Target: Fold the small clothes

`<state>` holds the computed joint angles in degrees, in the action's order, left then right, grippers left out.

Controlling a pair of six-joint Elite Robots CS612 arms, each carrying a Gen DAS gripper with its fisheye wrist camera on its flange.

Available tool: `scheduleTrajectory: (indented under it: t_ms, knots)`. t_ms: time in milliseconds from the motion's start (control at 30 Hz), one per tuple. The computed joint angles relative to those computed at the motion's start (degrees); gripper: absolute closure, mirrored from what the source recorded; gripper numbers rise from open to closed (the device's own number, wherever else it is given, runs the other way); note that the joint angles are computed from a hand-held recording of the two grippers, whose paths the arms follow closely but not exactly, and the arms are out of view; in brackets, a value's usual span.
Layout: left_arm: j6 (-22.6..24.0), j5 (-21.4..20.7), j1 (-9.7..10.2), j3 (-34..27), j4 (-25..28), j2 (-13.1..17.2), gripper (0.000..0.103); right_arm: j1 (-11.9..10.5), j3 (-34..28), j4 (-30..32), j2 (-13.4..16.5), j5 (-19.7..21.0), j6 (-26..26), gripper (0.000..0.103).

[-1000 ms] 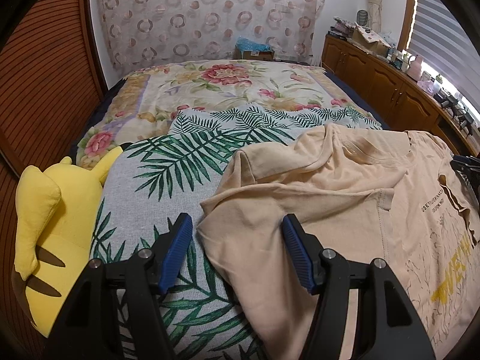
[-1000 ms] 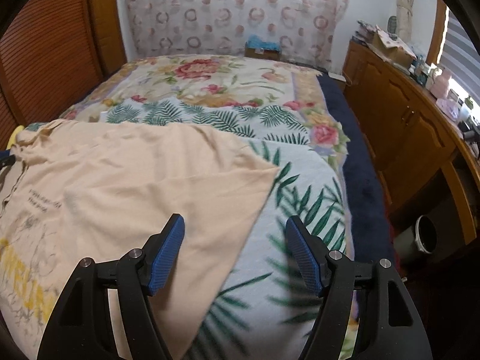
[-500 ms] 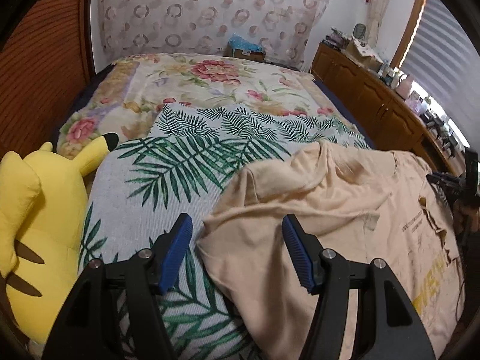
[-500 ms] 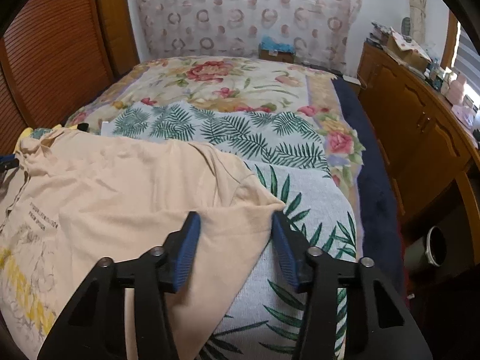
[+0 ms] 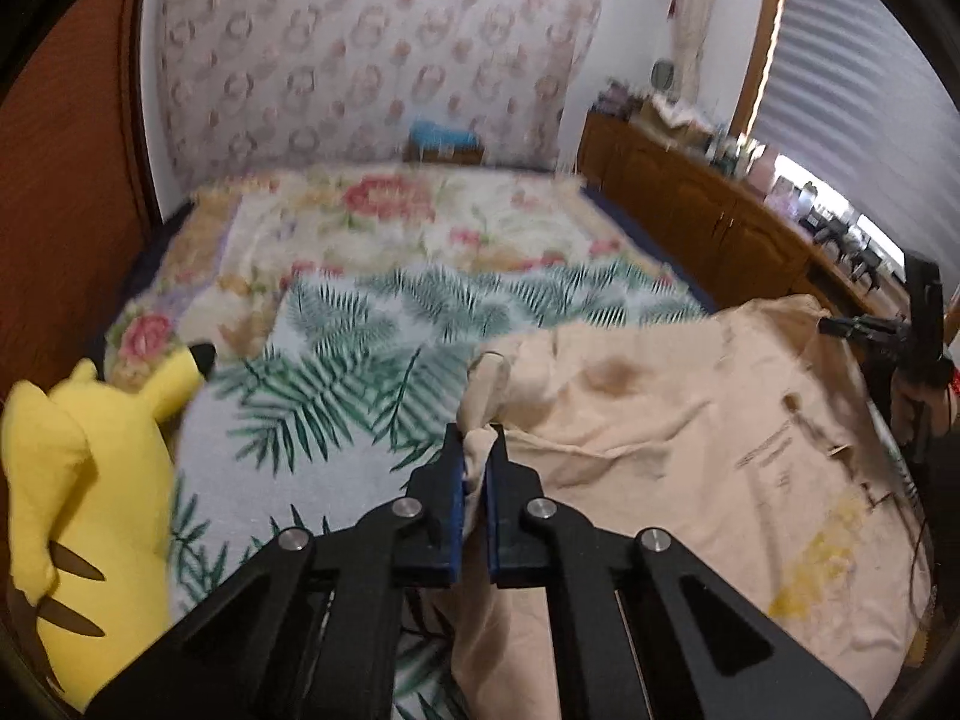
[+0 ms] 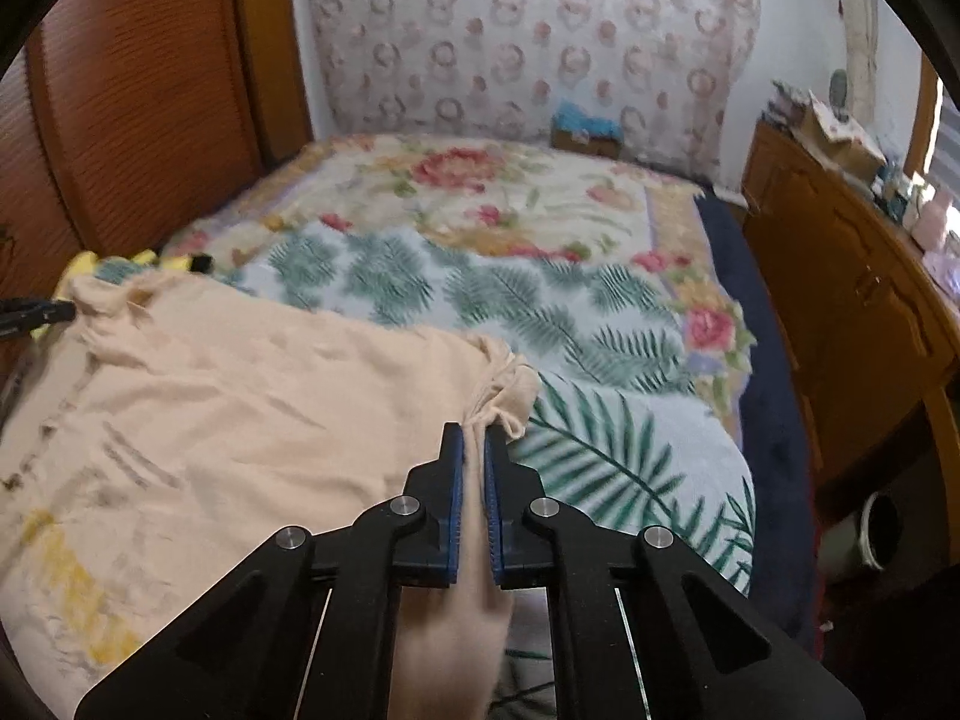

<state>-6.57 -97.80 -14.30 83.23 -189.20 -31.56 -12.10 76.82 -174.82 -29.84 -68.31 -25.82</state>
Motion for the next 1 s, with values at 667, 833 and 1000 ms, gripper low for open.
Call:
scheduleTrajectory:
  t_ms: [667, 833, 1000]
  knots:
    - [-2.3, 0.4, -2.43, 25.5, -26.7, -9.6, 0.102, -4.3, 27.1, -23.5, -13.6, 11.8, 1.1, 0.099]
    - [-2.3, 1.6, -2.67, 30.7, -30.0, -12.0, 0.101, -6.8, 33.9, -24.8, -17.1, 13.0, -0.1, 0.099]
    - [-0.8, 3.8, -2.74, 33.5, -28.9, -14.1, 0.09, -8.8, 38.4, -24.6, -20.3, 13.0, -1.7, 0.099]
